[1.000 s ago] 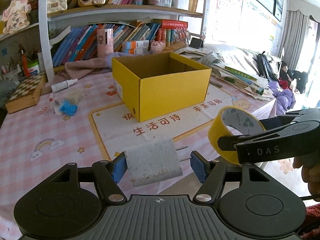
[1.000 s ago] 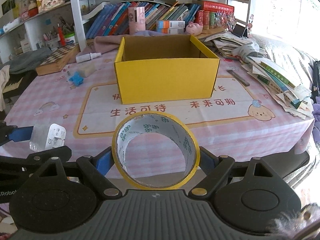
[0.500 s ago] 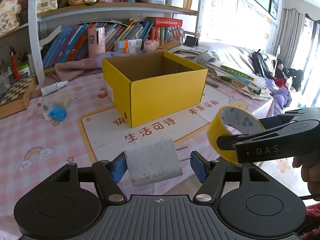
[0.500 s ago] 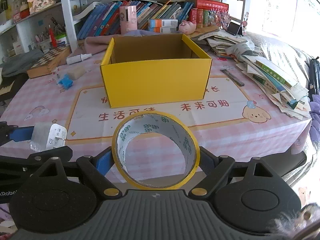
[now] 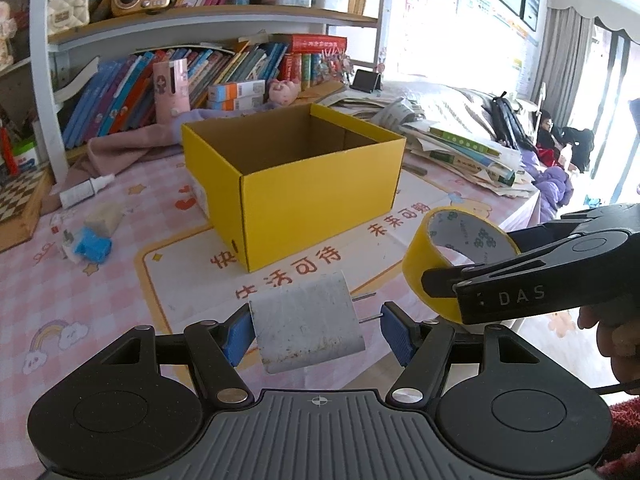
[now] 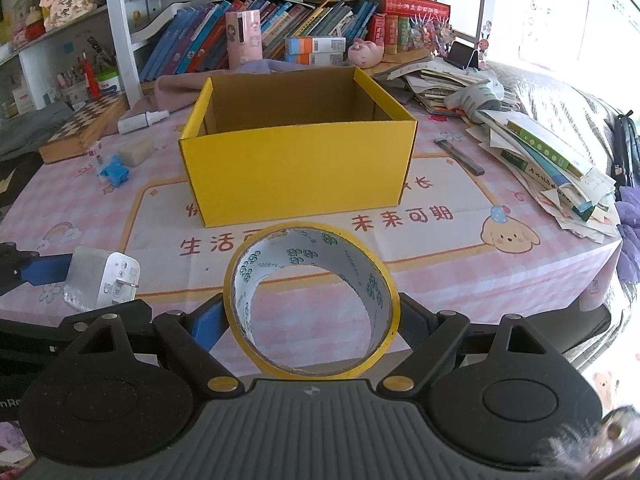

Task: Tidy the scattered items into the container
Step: 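Carry the adapter and tape roll with both grippers toward the yellow box, then lower both grippers into the yellow box and open them, releasing adapter and tape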

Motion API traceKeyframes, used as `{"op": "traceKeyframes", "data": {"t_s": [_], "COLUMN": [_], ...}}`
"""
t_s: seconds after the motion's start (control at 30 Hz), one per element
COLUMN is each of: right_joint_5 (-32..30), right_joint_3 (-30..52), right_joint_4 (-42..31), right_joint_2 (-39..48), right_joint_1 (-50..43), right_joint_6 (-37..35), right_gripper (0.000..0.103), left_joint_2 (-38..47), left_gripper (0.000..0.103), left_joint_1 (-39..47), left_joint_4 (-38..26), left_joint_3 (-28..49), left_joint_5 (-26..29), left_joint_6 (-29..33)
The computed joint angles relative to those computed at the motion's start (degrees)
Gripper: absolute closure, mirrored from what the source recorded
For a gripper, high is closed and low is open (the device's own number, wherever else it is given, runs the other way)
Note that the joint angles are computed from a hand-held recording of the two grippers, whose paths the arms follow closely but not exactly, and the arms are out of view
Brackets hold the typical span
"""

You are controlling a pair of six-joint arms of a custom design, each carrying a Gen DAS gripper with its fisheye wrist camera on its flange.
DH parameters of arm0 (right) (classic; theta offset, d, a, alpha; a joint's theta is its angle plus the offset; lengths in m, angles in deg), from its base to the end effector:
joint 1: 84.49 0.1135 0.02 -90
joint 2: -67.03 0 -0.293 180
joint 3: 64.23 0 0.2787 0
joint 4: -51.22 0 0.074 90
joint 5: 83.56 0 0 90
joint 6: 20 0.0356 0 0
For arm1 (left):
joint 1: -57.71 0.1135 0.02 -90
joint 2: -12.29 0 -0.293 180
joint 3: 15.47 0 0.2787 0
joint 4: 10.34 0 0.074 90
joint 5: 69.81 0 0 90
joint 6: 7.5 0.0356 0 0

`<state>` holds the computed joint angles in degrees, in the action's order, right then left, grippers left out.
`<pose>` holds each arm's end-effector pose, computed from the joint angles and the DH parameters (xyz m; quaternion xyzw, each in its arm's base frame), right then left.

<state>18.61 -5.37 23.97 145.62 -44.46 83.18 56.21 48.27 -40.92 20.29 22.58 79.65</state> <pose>0.2335 0.1863 0.2271 -0.1770 0.9089 0.0751 0.3702 0.1677 -0.0294 0.2086 0.0608 0.8994 -0.0650 0.4280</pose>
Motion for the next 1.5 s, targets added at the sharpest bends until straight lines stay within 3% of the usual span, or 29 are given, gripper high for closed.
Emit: {"op": "traceKeyframes", "data": {"t_s": [0.53,0.87,1.27,1.5], "right_joint_5": [-2.8,-6.7,-17.7,-22.3], "right_joint_3": [5.4,12.8,32.0,49.6], "right_joint_4": [2.5,5.8,5.4,-1.5], "right_joint_2": [6.1,10.0,25.1,38.9], "right_joint_1": [-5.4,-10.5,-16.5,-17.0], "right_joint_6": [-3.9,-10.7,-22.6,-29.6], "right_gripper": [0.018,0.018,0.018,0.018], "left_joint_2": [12.9,19.5,33.7,44.0], "left_gripper": [0.035,0.035,0.035,0.035], "left_joint_1": [-1.0,-2.1,-0.8,1.4], "left_joint_4": [11.8,17.0,22.5,21.2], "left_joint_3": [4.1,10.9,21.9,30.2], "left_joint_5": [0.0,-1.9,-7.5,-10.6], "left_joint_6": [2.9,3.5,3.2,3.5]}}
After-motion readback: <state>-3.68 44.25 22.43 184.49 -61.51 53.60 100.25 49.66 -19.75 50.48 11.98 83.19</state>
